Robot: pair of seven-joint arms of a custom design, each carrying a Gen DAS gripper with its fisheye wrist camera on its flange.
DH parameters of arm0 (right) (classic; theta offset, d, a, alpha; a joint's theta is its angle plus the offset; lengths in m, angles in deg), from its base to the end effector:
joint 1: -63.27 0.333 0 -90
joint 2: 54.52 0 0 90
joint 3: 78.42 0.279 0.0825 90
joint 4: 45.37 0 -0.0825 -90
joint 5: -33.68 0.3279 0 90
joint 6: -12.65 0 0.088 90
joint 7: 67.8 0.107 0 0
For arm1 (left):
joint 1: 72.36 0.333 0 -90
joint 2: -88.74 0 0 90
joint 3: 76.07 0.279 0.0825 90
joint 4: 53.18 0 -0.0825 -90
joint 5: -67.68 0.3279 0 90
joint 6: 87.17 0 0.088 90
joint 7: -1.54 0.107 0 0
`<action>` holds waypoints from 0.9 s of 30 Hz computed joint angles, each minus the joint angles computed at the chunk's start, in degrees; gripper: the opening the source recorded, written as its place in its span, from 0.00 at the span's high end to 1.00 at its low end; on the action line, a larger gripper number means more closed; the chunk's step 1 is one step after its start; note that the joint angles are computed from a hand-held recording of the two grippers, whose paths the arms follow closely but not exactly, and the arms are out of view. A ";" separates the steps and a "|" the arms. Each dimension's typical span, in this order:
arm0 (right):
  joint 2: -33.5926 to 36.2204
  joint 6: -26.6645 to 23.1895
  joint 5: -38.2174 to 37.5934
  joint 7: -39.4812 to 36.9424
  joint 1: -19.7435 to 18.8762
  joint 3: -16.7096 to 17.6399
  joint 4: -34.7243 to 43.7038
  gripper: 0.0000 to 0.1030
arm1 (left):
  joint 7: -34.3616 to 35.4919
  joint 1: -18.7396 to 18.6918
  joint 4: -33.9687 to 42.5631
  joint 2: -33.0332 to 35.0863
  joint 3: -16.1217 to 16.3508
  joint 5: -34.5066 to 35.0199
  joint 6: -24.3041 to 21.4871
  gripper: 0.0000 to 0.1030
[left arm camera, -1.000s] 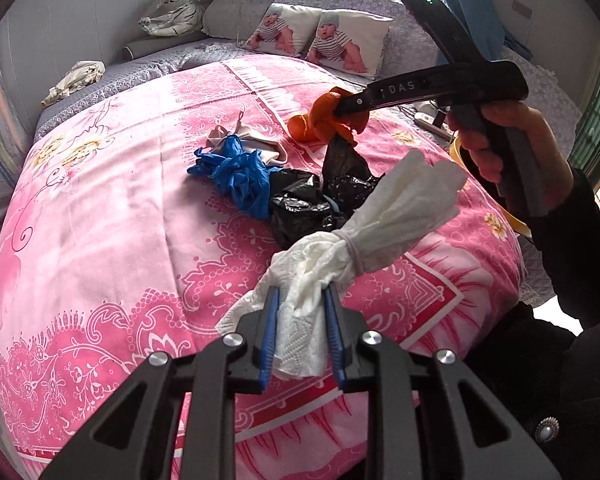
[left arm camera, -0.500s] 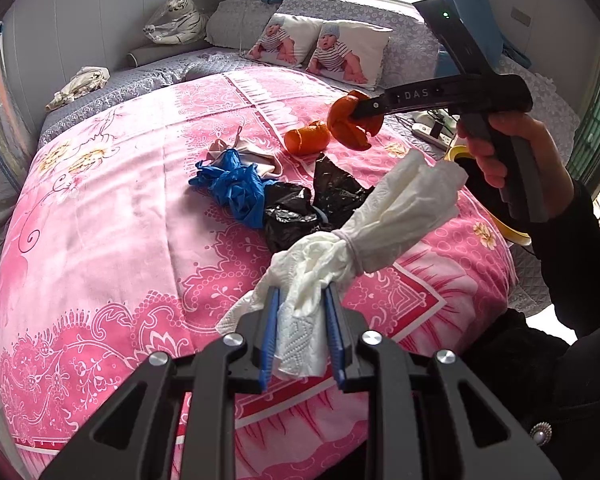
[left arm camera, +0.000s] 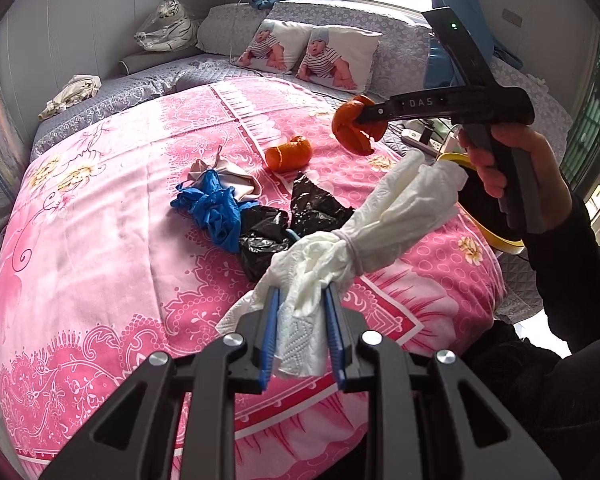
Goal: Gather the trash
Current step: 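Carry the glove bundle and orange peel over the yellow bin with both tools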
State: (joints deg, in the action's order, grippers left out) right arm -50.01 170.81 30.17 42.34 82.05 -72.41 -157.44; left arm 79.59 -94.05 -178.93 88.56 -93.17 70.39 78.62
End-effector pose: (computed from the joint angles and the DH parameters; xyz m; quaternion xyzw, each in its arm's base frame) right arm 0.5181 0.2403 0.5103 -0.7012 0.6180 -0.1517 0.3215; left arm 0.4133 -0.3359 0.4636 -0.4749 0.8101 -0.3191 0.1284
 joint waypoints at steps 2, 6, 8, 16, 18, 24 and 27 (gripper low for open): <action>-0.66 0.27 -0.21 0.37 -0.16 -0.19 -0.75 0.76 | 0.90 -0.21 0.84 0.62 -0.14 -0.95 -0.16 0.80; -2.13 0.67 -0.67 1.11 -0.57 -0.62 -2.15 0.76 | 2.37 -0.83 2.89 2.19 -0.24 -1.93 -0.83 0.80; -2.90 0.85 -1.06 1.62 -0.81 -0.86 -2.86 0.76 | 2.76 -1.26 3.93 3.01 -0.23 -2.03 -1.16 0.80; -6.40 1.49 -3.69 4.45 -1.99 -1.81 -6.15 0.76 | 5.10 -2.83 8.35 6.22 -0.14 -3.05 -2.20 0.80; -7.23 1.55 -4.54 5.20 -2.34 -1.99 -6.84 0.76 | 4.89 -3.42 9.41 6.97 0.07 -2.52 -2.30 0.80; -9.38 2.26 -5.53 6.53 -3.29 -2.53 -8.97 0.76 | 6.24 -4.70 13.12 9.54 0.13 -2.92 -3.23 0.80; -10.53 2.74 -5.67 6.89 -3.70 -2.80 -10.26 0.76 | 7.02 -5.28 14.94 10.86 0.13 -3.20 -3.69 0.80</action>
